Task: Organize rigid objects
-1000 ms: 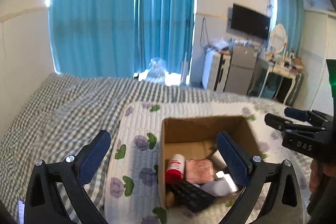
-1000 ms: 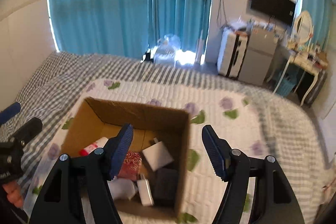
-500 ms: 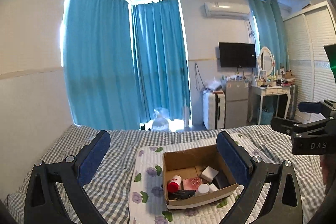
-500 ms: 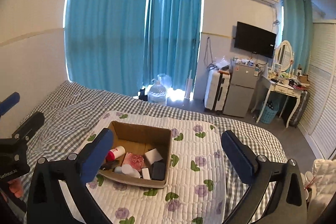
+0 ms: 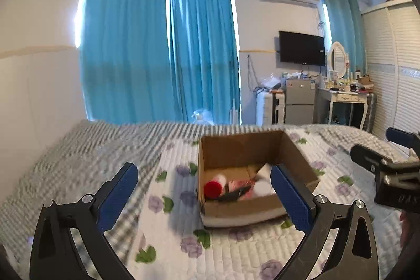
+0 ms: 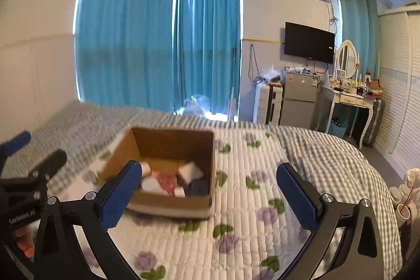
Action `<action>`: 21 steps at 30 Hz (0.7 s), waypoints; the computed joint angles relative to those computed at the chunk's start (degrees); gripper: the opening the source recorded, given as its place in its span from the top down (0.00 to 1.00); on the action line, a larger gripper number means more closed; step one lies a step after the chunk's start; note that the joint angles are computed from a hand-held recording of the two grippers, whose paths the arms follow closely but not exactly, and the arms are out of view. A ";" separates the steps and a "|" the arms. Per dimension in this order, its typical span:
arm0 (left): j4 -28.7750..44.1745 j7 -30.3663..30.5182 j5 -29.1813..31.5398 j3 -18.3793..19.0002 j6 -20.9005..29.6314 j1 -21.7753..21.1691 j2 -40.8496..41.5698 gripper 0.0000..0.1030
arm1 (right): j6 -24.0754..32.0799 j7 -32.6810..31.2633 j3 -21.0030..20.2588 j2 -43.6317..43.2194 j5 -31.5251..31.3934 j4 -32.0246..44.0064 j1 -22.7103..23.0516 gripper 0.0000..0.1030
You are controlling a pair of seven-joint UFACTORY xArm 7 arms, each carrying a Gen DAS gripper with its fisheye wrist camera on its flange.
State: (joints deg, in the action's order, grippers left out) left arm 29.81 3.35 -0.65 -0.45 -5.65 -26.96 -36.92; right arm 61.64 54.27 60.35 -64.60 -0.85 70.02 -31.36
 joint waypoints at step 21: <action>-4.53 -1.28 1.61 1.85 -3.31 -1.84 -1.09 0.00 | -1.96 5.77 3.19 0.56 -1.57 -6.79 3.45 0.00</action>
State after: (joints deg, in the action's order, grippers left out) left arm 25.28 2.07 0.97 1.41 -8.95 -28.80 -38.01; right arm 59.68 60.04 63.54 -64.04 -2.43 63.23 -27.91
